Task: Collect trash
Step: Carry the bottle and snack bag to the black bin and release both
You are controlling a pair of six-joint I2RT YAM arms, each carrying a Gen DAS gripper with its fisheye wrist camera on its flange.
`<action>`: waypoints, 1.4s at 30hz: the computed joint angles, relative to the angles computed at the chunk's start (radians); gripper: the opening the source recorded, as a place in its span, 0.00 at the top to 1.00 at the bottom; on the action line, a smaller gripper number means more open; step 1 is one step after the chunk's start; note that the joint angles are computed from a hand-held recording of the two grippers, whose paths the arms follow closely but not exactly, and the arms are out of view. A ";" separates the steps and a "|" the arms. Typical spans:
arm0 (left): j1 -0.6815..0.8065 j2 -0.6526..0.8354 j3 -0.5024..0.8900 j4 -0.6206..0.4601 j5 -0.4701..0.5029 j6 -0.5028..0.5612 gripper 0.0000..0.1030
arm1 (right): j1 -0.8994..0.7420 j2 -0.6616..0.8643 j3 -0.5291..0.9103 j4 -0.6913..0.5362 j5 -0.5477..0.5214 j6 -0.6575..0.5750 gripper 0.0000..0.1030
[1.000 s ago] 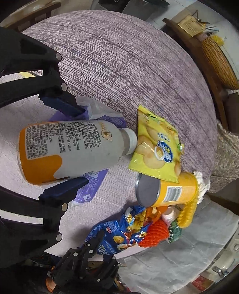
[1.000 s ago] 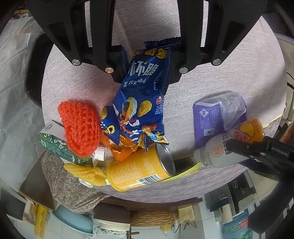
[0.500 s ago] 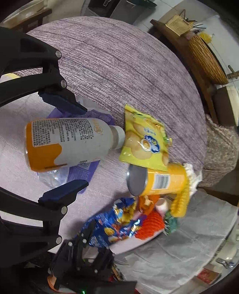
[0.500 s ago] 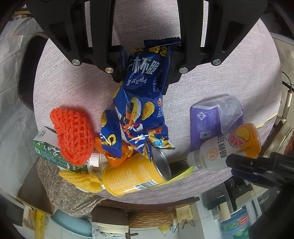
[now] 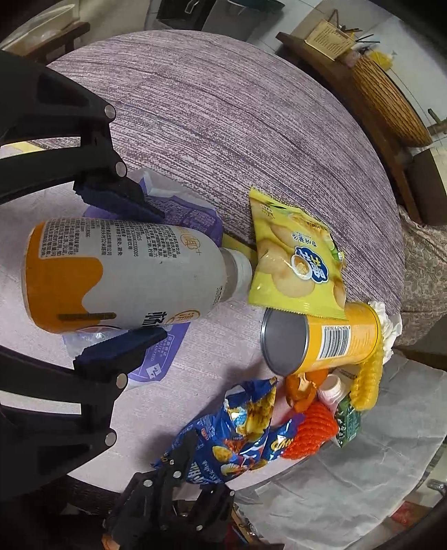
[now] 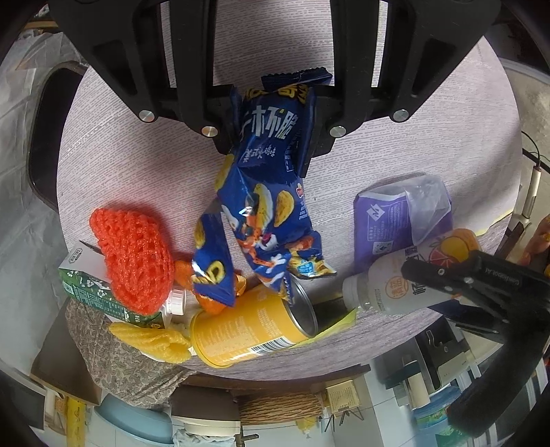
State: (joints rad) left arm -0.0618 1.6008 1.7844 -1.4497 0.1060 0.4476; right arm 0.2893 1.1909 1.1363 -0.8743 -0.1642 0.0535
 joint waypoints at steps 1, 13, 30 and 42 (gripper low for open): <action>0.013 -0.017 -0.013 0.006 0.020 0.003 0.41 | -0.005 -0.003 -0.004 0.002 -0.008 -0.001 0.76; 0.157 -0.245 -0.189 0.065 0.342 -0.056 0.41 | -0.055 -0.105 -0.062 0.044 -0.134 0.007 0.88; -0.242 -0.427 -0.369 0.405 0.356 -0.426 0.41 | -0.627 -0.269 -0.046 -0.005 -0.453 -0.121 0.91; -0.626 -0.238 -0.329 0.579 0.208 -0.616 0.41 | -0.957 0.432 -0.019 0.272 -0.289 -0.178 0.90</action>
State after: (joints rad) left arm -0.6881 1.3631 1.4557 -0.8708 0.3136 -0.1689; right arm -0.6681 1.6226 1.1177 -0.6023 -0.4535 -0.1243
